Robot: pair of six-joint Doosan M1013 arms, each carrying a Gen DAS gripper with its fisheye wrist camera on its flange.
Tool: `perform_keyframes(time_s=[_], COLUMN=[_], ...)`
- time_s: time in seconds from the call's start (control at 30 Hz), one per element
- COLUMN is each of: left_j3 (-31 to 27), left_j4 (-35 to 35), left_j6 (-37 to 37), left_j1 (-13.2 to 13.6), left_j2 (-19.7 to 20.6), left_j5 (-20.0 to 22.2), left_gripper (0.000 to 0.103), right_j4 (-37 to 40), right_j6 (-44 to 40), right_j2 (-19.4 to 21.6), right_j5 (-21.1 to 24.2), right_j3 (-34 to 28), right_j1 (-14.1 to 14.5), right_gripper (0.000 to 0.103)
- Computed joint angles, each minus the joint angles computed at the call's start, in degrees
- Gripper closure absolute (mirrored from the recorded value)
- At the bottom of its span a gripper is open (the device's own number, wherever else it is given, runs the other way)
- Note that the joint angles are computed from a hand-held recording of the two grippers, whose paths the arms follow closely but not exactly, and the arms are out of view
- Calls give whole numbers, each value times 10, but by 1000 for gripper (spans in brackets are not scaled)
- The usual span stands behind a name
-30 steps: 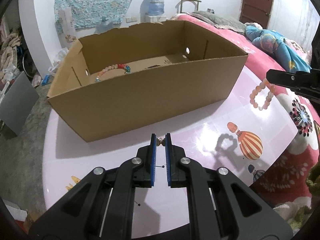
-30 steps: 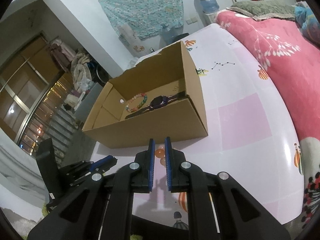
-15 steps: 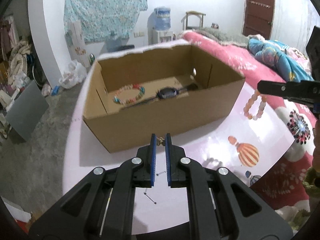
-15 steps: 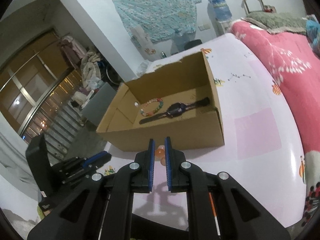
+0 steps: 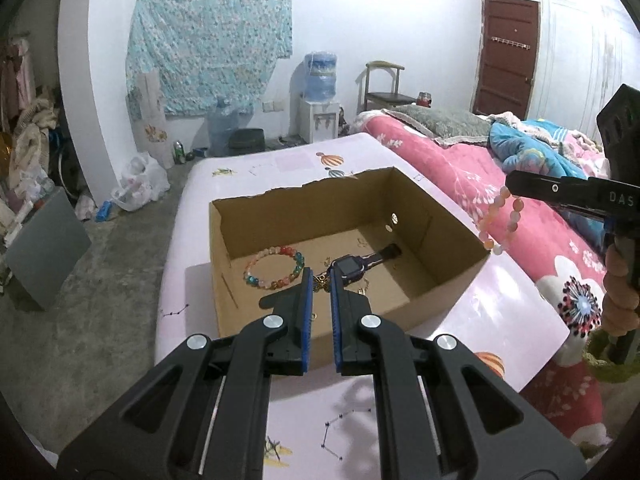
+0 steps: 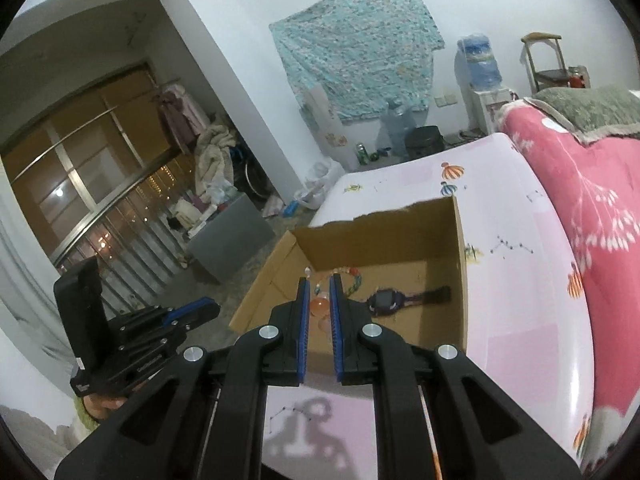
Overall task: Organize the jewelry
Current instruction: 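Open the left gripper then the right gripper inside the box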
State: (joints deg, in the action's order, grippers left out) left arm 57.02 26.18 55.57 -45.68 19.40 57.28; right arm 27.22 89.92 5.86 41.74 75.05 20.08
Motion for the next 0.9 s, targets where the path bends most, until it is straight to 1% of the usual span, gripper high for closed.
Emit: perform_keyframes(time_s=[0.1,0.2,0.27,0.4,0.57,0.77,0.9], left_j3=[-26,-56,-80,-114,-134,-142,-131], left_j4=[-59,-109,-134,-147,-150,-152,-149], left_j6=[28,57,77,101,110,115,101], left_j1=[20,39,48,55,58,61,61], left_j2=[21,47,68,94,110,115,107], left_j5=[12,46,80,127,165,181,171], left_gripper=[95,95,95,95,95,95,95], right_j4=[14,24,25,32,38,41,38], right_j6=[-7,-4,-1,-3,2,6,9], right_j2=[18,39,50,65,78,84,83], right_j5=[20,45,57,75,92,100,104], right_j3=[-19,-38,-47,-57,-66,-72,-74], right_j1=[-8,-15,-18,-22,-26,-29,-28], right_gripper=[93,93,93,93,93,93,93])
